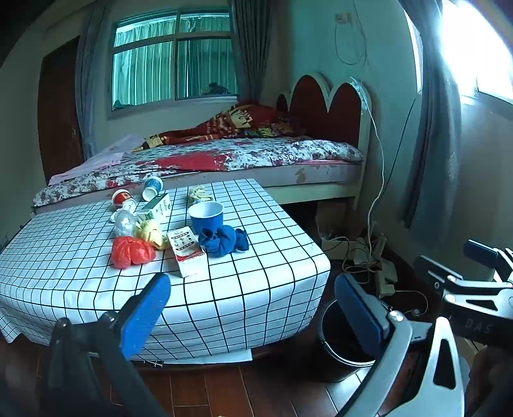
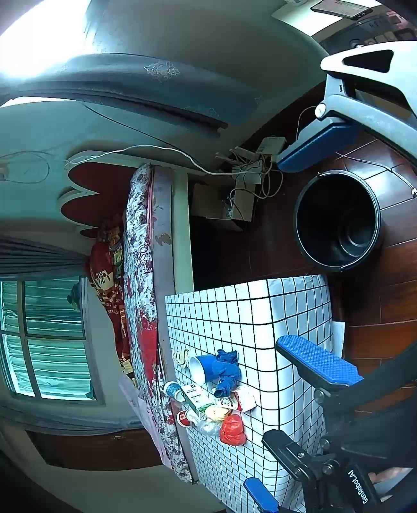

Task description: Collect trash

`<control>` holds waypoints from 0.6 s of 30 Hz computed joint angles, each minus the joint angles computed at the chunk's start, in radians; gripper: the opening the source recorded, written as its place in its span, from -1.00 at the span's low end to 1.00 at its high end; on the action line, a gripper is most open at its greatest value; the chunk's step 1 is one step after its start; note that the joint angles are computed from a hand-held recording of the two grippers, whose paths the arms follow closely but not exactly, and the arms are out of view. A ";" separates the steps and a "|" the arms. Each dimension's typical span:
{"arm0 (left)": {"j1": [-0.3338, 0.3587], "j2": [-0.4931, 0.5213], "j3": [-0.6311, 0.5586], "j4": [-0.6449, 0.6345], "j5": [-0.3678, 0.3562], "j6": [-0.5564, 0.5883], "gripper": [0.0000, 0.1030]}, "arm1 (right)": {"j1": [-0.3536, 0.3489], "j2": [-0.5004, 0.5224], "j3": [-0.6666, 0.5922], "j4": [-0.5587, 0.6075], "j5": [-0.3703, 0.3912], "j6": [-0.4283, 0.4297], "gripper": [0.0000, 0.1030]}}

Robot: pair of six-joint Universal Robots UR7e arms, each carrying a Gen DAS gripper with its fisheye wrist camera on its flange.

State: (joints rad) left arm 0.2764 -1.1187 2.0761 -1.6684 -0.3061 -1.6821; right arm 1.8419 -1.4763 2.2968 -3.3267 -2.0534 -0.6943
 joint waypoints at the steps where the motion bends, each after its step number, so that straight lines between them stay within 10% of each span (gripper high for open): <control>1: 0.001 0.000 -0.001 0.006 -0.001 -0.005 0.99 | -0.001 -0.001 0.002 -0.004 0.001 -0.002 0.98; 18: -0.007 -0.005 -0.001 0.029 0.000 -0.024 0.99 | 0.000 -0.015 0.004 0.003 0.008 0.006 0.98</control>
State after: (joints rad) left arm 0.2697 -1.1239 2.0752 -1.6397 -0.3062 -1.7064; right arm 1.8421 -1.4909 2.3007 -3.3235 -2.0454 -0.6887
